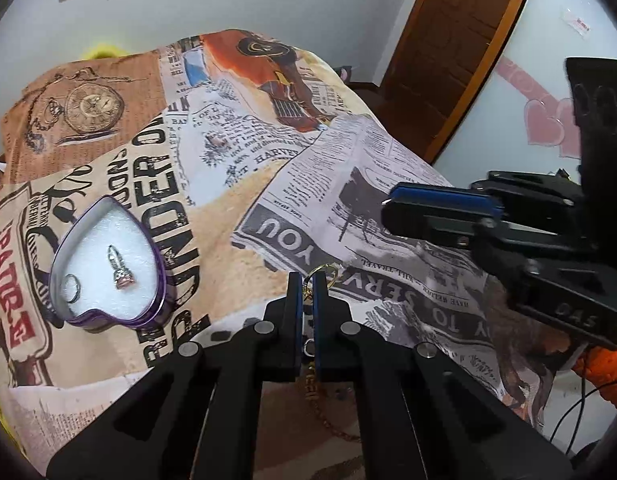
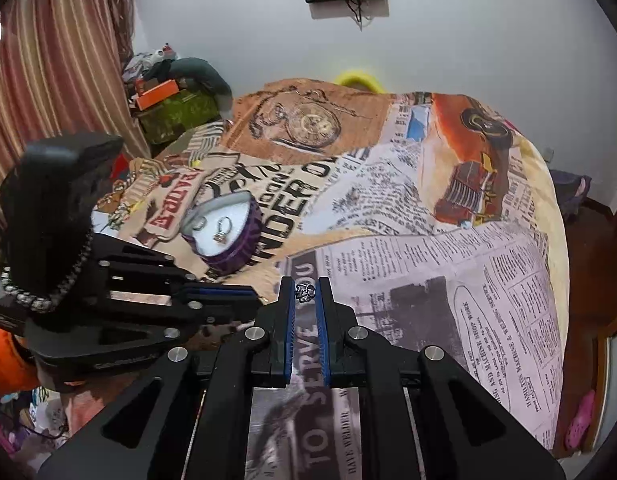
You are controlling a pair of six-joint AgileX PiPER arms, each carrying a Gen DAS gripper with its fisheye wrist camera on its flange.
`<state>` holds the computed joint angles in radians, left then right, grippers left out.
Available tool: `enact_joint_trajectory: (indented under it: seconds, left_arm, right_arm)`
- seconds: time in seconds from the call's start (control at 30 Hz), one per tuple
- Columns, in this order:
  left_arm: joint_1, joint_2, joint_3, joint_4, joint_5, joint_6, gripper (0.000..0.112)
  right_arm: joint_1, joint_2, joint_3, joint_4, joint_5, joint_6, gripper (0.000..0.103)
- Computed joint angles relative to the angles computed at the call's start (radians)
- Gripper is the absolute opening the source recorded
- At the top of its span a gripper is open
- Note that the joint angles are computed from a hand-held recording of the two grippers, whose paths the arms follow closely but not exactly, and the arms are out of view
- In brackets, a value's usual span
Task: Organize jewelry
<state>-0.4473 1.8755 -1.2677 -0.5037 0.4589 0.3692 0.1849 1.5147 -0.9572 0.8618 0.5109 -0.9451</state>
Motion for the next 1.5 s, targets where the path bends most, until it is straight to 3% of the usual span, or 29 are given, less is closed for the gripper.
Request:
enact_joint_trajectory:
  seconds: [0.6, 0.67, 0.77, 0.8, 0.87, 1.27, 1.37, 1.5]
  left_arm:
    - [0.101, -0.175, 0.193, -0.063, -0.055, 0.094, 0.001]
    - [0.107, -0.198, 0.218, -0.025, -0.065, 0.071, 0.008]
    - [0.109, -0.219, 0.249, 0.044, -0.079, 0.019, 0.036]
    - [0.109, -0.228, 0.263, 0.064, -0.089, 0.005, 0.039]
    - [0.113, -0.244, 0.293, 0.075, -0.103, 0.008, 0.039]
    - [0.149, -0.273, 0.367, -0.211, -0.101, 0.301, 0.039]
    - [0.128, -0.284, 0.376, -0.141, -0.131, 0.233, 0.039]
    - [0.124, -0.301, 0.39, 0.055, -0.174, 0.021, 0.039]
  right_arm:
    - [0.114, -0.042, -0.055, -0.158, -0.013, 0.199, 0.009]
    - [0.136, -0.037, -0.067, -0.186, -0.016, 0.233, 0.009]
    - [0.157, -0.032, -0.078, -0.209, -0.017, 0.266, 0.009]
    - [0.166, -0.03, -0.083, -0.221, -0.018, 0.281, 0.009]
    - [0.182, -0.026, -0.092, -0.234, -0.016, 0.303, 0.009]
    - [0.279, -0.022, -0.13, -0.328, 0.0, 0.408, 0.009]
    - [0.294, -0.014, -0.143, -0.352, -0.002, 0.434, 0.009]
    - [0.309, 0.034, -0.201, -0.389, 0.009, 0.486, 0.009]
